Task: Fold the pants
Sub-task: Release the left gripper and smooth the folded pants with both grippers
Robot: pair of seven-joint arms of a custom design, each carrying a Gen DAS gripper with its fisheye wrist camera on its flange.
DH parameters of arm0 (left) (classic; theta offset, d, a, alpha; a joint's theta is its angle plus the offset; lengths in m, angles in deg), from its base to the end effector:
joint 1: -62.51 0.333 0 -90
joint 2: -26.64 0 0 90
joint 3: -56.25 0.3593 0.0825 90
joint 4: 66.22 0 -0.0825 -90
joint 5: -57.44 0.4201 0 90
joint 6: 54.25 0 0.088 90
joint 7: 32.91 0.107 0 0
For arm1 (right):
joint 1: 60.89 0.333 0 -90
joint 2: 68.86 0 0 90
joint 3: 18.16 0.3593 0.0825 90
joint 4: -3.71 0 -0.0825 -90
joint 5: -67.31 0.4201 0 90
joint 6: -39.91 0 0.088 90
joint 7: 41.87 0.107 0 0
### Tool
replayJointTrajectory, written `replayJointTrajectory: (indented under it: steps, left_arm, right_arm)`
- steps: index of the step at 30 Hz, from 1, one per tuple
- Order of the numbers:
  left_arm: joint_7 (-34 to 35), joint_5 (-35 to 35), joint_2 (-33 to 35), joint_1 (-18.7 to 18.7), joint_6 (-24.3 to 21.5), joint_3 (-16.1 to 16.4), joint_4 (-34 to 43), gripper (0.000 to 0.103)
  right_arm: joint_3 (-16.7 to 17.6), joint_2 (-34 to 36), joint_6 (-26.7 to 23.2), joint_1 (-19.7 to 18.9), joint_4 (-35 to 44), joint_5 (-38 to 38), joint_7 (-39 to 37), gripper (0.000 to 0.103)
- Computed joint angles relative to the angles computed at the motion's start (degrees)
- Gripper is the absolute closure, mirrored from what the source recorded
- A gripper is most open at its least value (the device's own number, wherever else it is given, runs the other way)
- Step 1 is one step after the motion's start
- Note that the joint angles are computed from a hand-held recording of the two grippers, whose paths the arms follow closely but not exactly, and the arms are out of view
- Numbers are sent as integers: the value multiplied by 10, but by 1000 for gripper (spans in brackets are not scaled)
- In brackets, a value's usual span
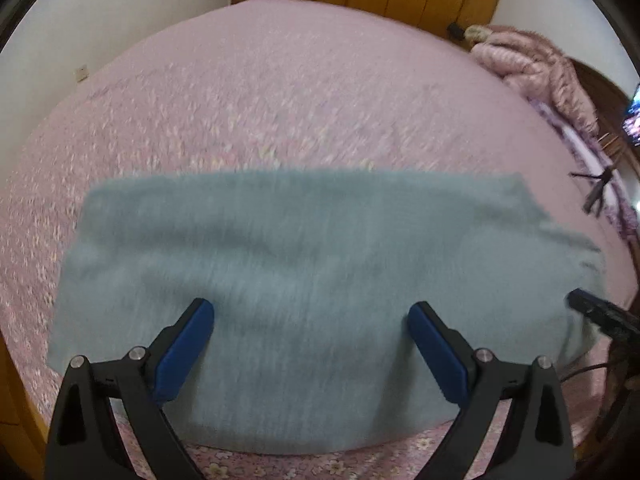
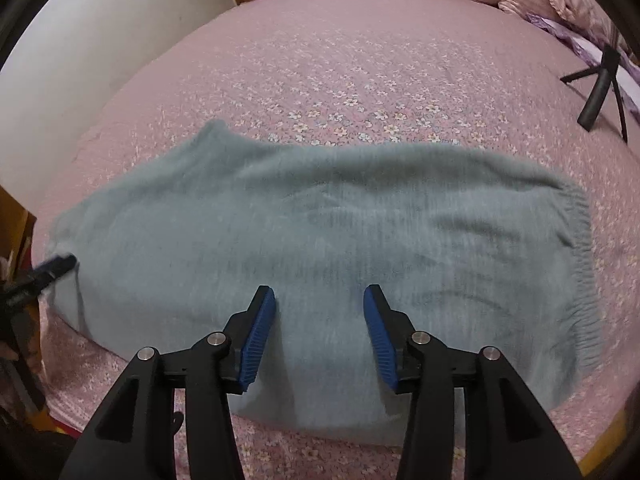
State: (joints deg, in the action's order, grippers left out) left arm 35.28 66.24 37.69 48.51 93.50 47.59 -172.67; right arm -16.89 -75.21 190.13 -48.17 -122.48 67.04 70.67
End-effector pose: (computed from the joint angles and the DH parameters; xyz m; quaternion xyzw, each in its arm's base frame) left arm 0.6384 -0.2620 0.5022 -0.6426 0.7188 -0.2248 0.1410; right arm 0.5605 0.1401 0.5139 -0.6311 0.7301 -0.1204 0.2327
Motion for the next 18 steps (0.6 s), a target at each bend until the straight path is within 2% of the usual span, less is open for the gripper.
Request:
replayJointTrajectory:
  steps: [2,8,13,18]
  left_arm:
    - [-9,9,3,-3,1,2,3,2]
    - [-10,-1,15,-4,2,2,11,0]
    - [-3,-5,16,-4,-2,3,11,0]
    - [1,3,8,-4,9,3,-1,0]
  right_arm:
    - [-5,0,22,4,-9,27,-21,40]
    - [3,11,52,7,-13,15,-22,22]
    - [1,14,42,11,-7,34,-43,17]
    - [-1,-4,21,8,-9,50,-42,22]
